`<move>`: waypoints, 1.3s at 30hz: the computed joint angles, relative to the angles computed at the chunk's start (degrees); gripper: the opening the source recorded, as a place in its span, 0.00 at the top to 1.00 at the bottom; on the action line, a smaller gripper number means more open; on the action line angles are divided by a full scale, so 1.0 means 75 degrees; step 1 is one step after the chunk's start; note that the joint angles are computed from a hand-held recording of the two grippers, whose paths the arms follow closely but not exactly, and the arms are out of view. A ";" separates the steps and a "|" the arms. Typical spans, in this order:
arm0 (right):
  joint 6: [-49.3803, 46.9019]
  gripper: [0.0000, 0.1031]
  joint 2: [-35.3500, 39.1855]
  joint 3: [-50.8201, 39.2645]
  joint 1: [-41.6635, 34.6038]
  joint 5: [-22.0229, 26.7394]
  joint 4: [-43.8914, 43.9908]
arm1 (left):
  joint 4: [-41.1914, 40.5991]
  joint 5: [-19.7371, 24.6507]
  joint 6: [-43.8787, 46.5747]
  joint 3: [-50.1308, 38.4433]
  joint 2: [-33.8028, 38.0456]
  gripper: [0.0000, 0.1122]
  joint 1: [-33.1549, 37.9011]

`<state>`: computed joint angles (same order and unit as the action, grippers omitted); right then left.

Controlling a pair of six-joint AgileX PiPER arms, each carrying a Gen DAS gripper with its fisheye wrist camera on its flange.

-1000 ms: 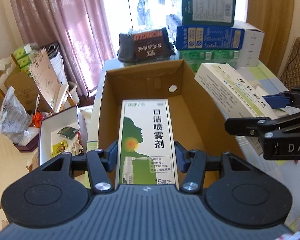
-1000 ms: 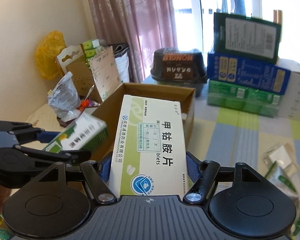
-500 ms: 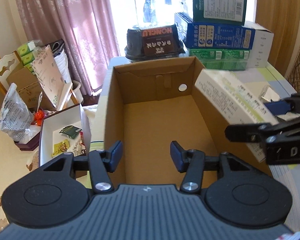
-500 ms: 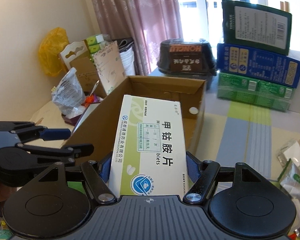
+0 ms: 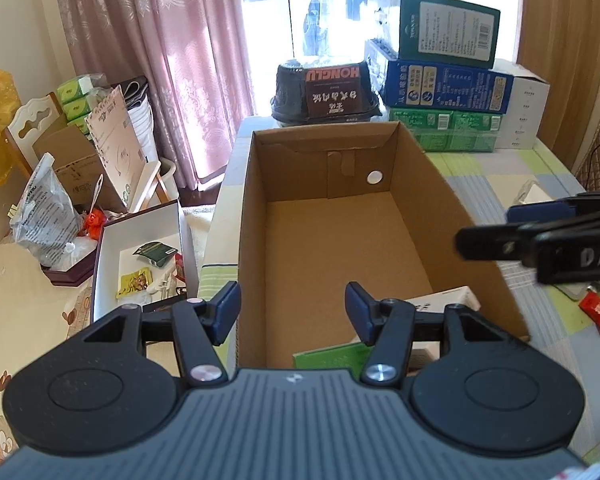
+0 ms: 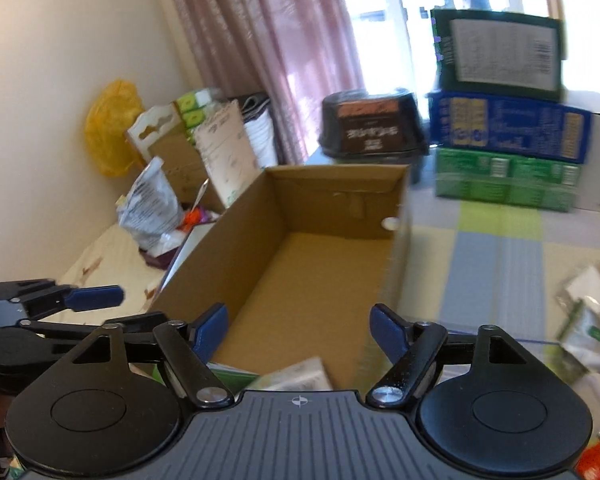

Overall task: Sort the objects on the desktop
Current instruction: 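Move both tools back over the table toward the remaining items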

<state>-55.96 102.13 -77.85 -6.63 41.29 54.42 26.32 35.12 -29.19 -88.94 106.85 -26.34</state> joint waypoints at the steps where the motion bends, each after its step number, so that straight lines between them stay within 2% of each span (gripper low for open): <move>1: -0.0117 0.23 -0.0167 0.0179 -0.0173 0.0039 0.0041 | 0.0037 -0.0018 -0.0095 0.0089 -0.0098 0.52 -0.0054; 6: -0.0764 0.17 -0.1013 0.1173 -0.1285 0.0319 0.0290 | 0.0380 -0.0077 -0.0738 0.0585 -0.0650 0.47 -0.0543; 12: -0.1606 0.12 -0.1946 0.2235 -0.3046 0.0967 0.0414 | 0.0959 0.0099 -0.1679 0.1014 -0.1143 0.44 -0.1450; 19: -0.2663 0.08 -0.2211 0.2710 -0.5470 0.1746 0.0143 | 0.1407 0.0382 -0.2497 0.0920 -0.1174 0.39 -0.2654; 23: -0.2963 0.08 -0.1928 0.2490 -0.6624 0.2074 0.0026 | 0.1362 0.0479 -0.2647 0.0523 -0.0842 0.33 -0.3216; 28: -0.3226 0.07 -0.1459 0.1991 -0.7498 0.2279 0.0039 | 0.1002 0.0548 -0.2536 -0.0191 -0.0117 0.28 -0.3764; 32: -0.3481 0.07 -0.1119 0.1639 -0.7825 0.2266 0.0120 | 0.0712 0.0677 -0.2514 -0.0936 0.0603 0.23 -0.4081; 34: -0.3478 0.07 -0.0930 0.1444 -0.7886 0.2199 0.0082 | 0.0602 0.0799 -0.2548 -0.1340 0.0974 0.18 -0.4219; 39: -0.3284 0.07 -0.0495 0.0994 -0.7800 0.1883 -0.0148 | 0.0253 0.1297 -0.2534 -0.2577 0.1973 0.16 -0.4448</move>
